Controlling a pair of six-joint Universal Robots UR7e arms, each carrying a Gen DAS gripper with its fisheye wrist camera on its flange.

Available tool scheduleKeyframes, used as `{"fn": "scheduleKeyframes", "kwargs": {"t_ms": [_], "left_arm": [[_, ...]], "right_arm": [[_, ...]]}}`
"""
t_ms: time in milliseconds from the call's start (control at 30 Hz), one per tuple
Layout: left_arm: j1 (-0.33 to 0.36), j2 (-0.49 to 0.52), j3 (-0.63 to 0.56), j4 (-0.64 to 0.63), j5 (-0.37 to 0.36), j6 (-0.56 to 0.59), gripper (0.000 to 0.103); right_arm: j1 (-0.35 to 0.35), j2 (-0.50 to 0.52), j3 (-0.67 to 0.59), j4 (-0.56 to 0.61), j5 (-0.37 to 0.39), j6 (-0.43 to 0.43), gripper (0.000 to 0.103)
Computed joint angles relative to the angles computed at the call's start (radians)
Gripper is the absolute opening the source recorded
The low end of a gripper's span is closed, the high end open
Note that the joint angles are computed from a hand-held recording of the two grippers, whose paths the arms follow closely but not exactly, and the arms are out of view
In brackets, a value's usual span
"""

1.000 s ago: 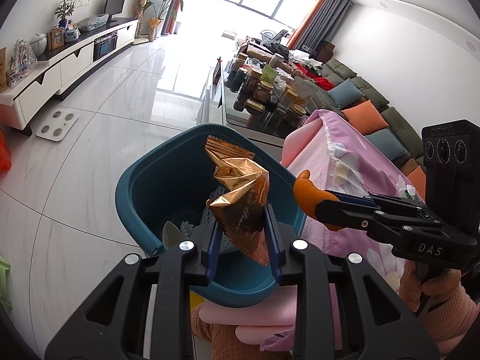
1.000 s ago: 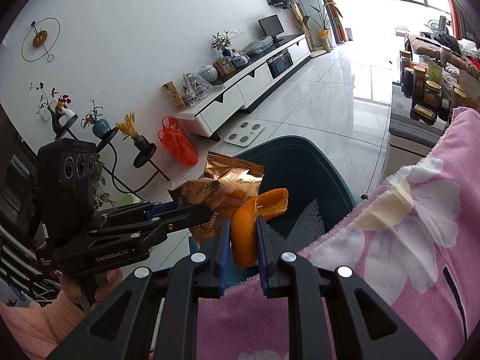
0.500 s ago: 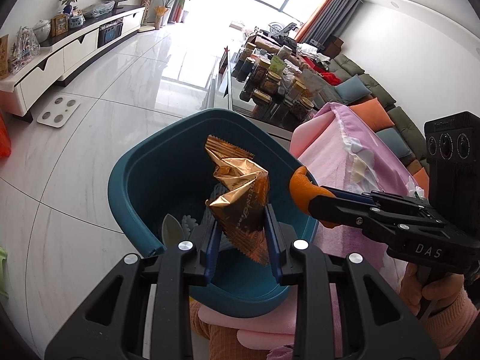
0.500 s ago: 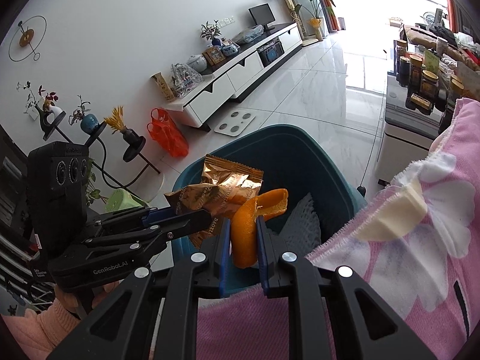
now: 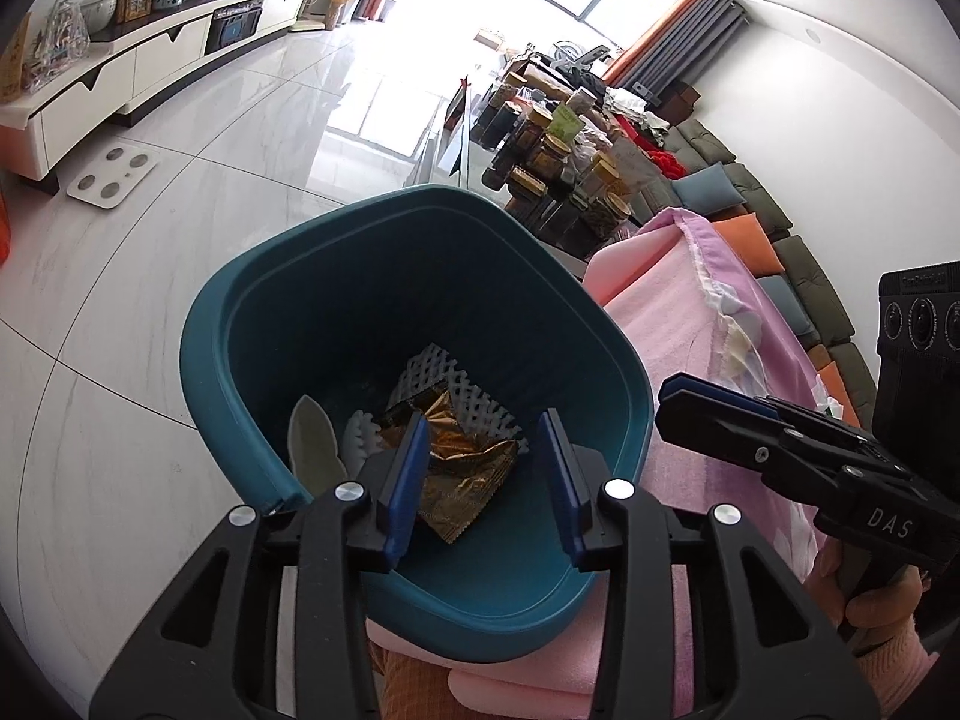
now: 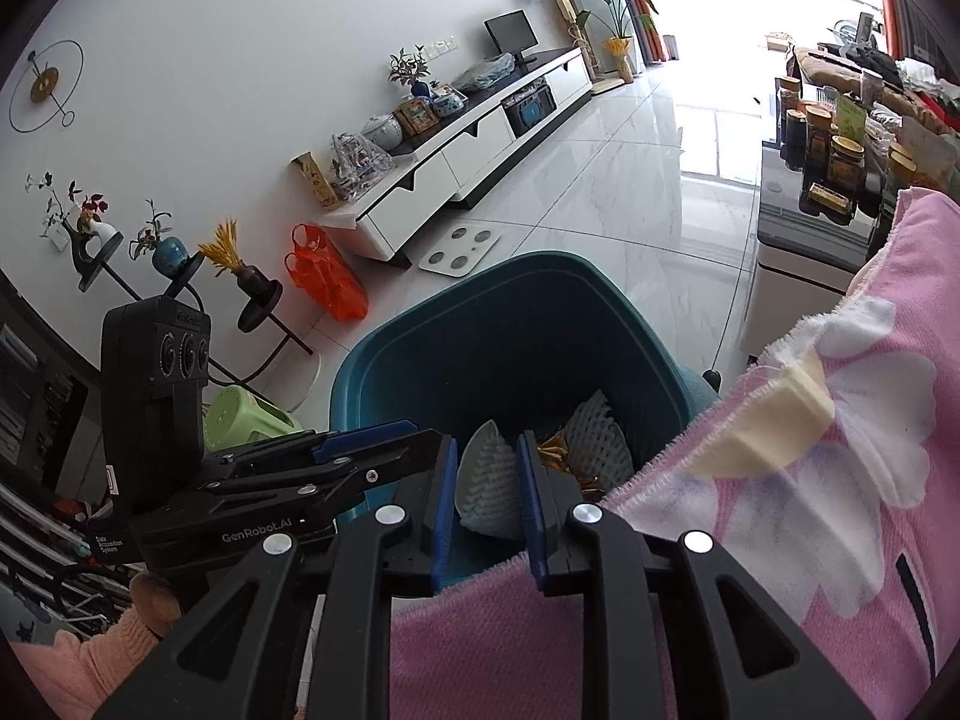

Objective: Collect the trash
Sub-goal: 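Open the left tool while the right tool opens, dropping wrapper and peel into the bin, then move both tools back to the table toward the green snack bag and clear wrapper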

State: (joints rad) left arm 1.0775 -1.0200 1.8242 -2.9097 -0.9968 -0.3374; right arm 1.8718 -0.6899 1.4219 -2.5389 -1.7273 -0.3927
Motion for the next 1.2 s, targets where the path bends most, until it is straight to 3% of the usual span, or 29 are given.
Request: {"fn": "scheduleKeyframes", "kwargs": {"t_ms": [67, 200, 400, 600, 933, 1200], "left_arm": [[-0.013, -0.01, 0.013, -0.012, 0.019, 0.015, 0.041], [-0.053, -0.032, 0.041, -0.053, 0.06, 0.056, 0.058], [-0.126, -0.027, 0.047, -0.102, 0.073, 0.161, 0.066], [-0.177, 0.029, -0.003, -0.093, -0.014, 0.242, 0.069], [-0.231, 0.186, -0.154, 0.012, -0.148, 0.297, 0.069], [-0.252, 0.32, -0.306, 0.108, -0.226, 0.33, 0.07]], "right_arm": [[-0.001, -0.006, 0.007, -0.006, 0.008, 0.0, 0.023], [-0.005, -0.043, 0.054, -0.039, 0.031, -0.01, 0.029], [-0.017, -0.146, 0.172, -0.145, 0.059, -0.037, 0.035], [-0.054, -0.279, 0.307, -0.264, 0.065, -0.031, 0.042], [-0.147, -0.492, 0.522, -0.457, -0.003, 0.022, 0.043], [-0.237, -0.607, 0.616, -0.559, -0.032, 0.059, 0.043]]}}
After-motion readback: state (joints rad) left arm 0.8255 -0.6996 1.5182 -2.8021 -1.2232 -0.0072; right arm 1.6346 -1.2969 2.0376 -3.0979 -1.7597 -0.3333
